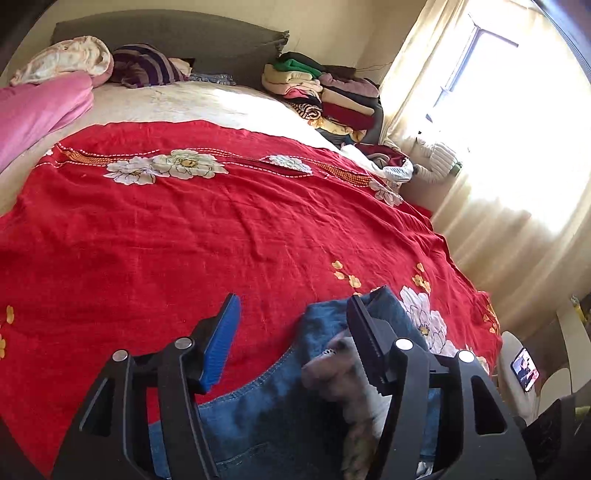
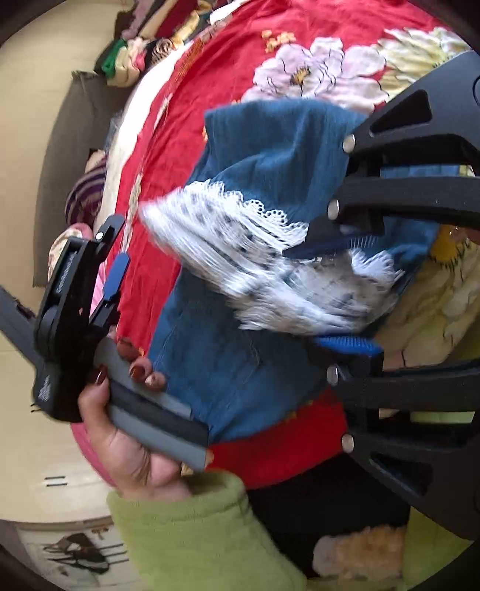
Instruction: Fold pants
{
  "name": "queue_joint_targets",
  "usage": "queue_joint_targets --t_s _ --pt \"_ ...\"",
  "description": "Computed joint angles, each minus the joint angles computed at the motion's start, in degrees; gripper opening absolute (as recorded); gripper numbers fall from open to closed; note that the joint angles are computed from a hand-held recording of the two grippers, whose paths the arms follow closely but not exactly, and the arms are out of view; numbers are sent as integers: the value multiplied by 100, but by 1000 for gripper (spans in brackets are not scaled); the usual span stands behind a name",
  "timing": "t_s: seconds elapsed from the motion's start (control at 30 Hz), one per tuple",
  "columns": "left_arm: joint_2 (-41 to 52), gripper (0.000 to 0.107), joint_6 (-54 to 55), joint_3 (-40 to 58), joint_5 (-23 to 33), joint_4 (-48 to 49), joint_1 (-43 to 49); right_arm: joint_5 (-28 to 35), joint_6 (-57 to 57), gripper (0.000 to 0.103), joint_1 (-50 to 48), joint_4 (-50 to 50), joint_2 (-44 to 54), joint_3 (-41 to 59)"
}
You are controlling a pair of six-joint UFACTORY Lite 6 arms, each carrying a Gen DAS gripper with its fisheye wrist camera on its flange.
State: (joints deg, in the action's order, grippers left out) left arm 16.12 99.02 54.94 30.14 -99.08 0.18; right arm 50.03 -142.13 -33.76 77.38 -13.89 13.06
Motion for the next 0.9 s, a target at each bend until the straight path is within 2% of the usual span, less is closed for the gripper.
queue_joint_targets --t_s 0.07,0.13,0.2,0.4,0.53,0.6,0.67,0.7,0.77,0.87,0.9 --pt "59 66 -190 -3 55 159 22 483 242 47 -505 -572 -184 80" --pt "118 70 -267 -16 -27 182 -55 909 388 55 -1050 -961 -426 100" --pt "159 71 -185 -46 -169 160 -165 1109 533 61 -1385 -1089 -437 243" --pt "389 81 -555 28 -256 595 -252 888 605 62 -1780 -845 566 1099" --pt "645 82 -1128 217 -373 1166 -310 1073 159 65 -1833 -1100 391 838" --pt "787 72 -1596 354 -442 1565 -394 1130 -50 65 -1637 -1220 38 470" --pt "851 40 -1734 407 -351 1656 -442 1143 -192 65 -1482 -1328 -325 126" --pt "856 34 -1775 419 -313 1666 -483 1018 -230 65 -1251 -1291 -532 -76" --pt "808 25 -1700 384 -430 1597 -581 544 -268 64 -639 -1046 -898 -425" --pt "802 17 -1681 428 -436 1509 -604 -46 -475 51 117 -635 -1045 -678" --pt "782 17 -1637 433 -407 1463 -588 -189 -704 37 263 -413 -925 -719"
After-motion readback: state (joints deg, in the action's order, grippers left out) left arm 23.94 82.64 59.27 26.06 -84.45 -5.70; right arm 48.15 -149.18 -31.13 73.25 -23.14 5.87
